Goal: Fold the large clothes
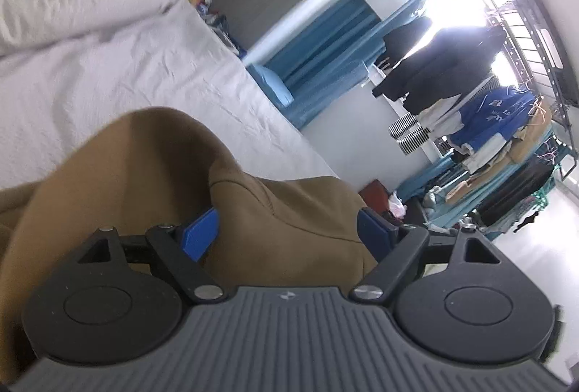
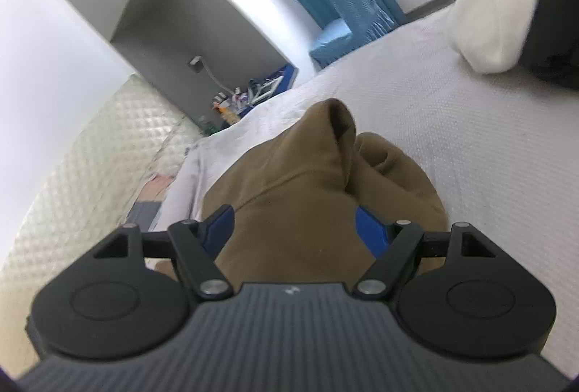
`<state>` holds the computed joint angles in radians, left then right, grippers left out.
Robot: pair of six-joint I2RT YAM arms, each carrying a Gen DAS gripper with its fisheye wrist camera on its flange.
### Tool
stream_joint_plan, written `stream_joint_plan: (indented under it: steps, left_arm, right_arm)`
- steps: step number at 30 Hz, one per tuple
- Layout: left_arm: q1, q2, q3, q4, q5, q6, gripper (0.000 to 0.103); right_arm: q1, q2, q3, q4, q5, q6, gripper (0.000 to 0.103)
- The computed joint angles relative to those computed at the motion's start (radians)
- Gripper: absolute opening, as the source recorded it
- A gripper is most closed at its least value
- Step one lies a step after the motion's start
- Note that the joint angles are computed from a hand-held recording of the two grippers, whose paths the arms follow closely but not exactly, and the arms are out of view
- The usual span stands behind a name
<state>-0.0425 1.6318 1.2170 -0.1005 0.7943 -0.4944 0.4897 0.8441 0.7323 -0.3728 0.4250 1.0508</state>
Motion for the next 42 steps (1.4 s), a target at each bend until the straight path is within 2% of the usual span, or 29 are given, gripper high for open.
stream_joint_plan:
  steps: [5, 10, 13, 14, 15, 16, 18, 20, 22, 23, 25, 28, 31, 33, 34, 36, 39, 40, 42]
  left_arm:
    - [-0.029, 0.111, 0.116, -0.030, -0.046, 0.030, 0.086]
    - [-0.026, 0.236, 0.208, 0.000, 0.004, -0.015, 0.086]
    - [-0.018, 0.325, 0.261, 0.032, 0.075, -0.080, 0.086]
    - [-0.021, 0.349, 0.278, 0.037, 0.088, -0.091, 0.084]
    - [-0.025, 0.360, 0.288, 0.033, 0.085, -0.082, 0.080]
    - [-0.031, 0.366, 0.298, 0.019, 0.075, -0.065, 0.073]
    - [-0.044, 0.361, 0.312, -0.025, 0.025, -0.007, 0.049]
    - [-0.045, 0.361, 0.343, -0.090, -0.005, 0.051, 0.037]
    - [-0.024, 0.359, 0.367, -0.119, 0.034, 0.072, 0.030]
    - [-0.007, 0.349, 0.361, -0.093, 0.079, 0.071, 0.028]
    - [0.017, 0.323, 0.334, -0.029, 0.146, 0.048, 0.026]
    - [0.052, 0.278, 0.257, 0.138, 0.246, -0.073, 0.024]
    - [0.080, 0.259, 0.179, 0.365, 0.333, -0.229, 0.023]
    - [0.098, 0.253, 0.143, 0.472, 0.370, -0.338, 0.022]
    - [0.110, 0.242, 0.121, 0.508, 0.386, -0.370, 0.022]
    - [0.125, 0.220, 0.090, 0.532, 0.404, -0.378, 0.022]
    - [0.138, 0.154, 0.042, 0.483, 0.416, -0.308, 0.021]
    - [0.142, 0.135, 0.027, 0.476, 0.419, -0.288, 0.021]
    - [0.153, 0.113, 0.007, 0.434, 0.415, -0.238, 0.021]
  right_arm:
    - [-0.215, 0.085, -0.097, 0.250, -0.234, -0.033, 0.077]
    - [-0.357, 0.169, -0.163, 0.429, -0.440, -0.034, 0.076]
    - [-0.405, 0.215, -0.163, 0.475, -0.504, -0.059, 0.076]
    - [-0.418, 0.232, -0.171, 0.514, -0.532, -0.074, 0.076]
    - [-0.433, 0.245, -0.192, 0.580, -0.575, -0.084, 0.069]
    - [-0.441, 0.254, -0.208, 0.630, -0.610, -0.084, 0.068]
    - [-0.432, 0.241, -0.220, 0.659, -0.608, -0.106, 0.068]
    - [-0.432, 0.212, -0.234, 0.701, -0.626, -0.151, 0.068]
    - [-0.440, 0.164, -0.254, 0.729, -0.658, -0.167, 0.068]
    - [-0.442, 0.135, -0.262, 0.738, -0.674, -0.174, 0.068]
    - [-0.442, 0.069, -0.282, 0.755, -0.704, -0.194, 0.068]
    - [-0.433, -0.044, -0.328, 0.784, -0.757, -0.227, 0.068]
    - [-0.407, -0.121, -0.358, 0.803, -0.786, -0.235, 0.067]
    - [-0.392, -0.152, -0.361, 0.785, -0.779, -0.220, 0.067]
    - [-0.372, -0.166, -0.351, 0.738, -0.742, -0.224, 0.067]
    - [-0.354, -0.162, -0.327, 0.655, -0.681, -0.230, 0.067]
    - [-0.310, -0.063, -0.278, 0.616, -0.547, -0.196, 0.066]
    - [-0.304, -0.014, -0.259, 0.610, -0.527, -0.182, 0.060]
    - [-0.331, 0.106, -0.231, 0.646, -0.564, -0.151, 0.060]
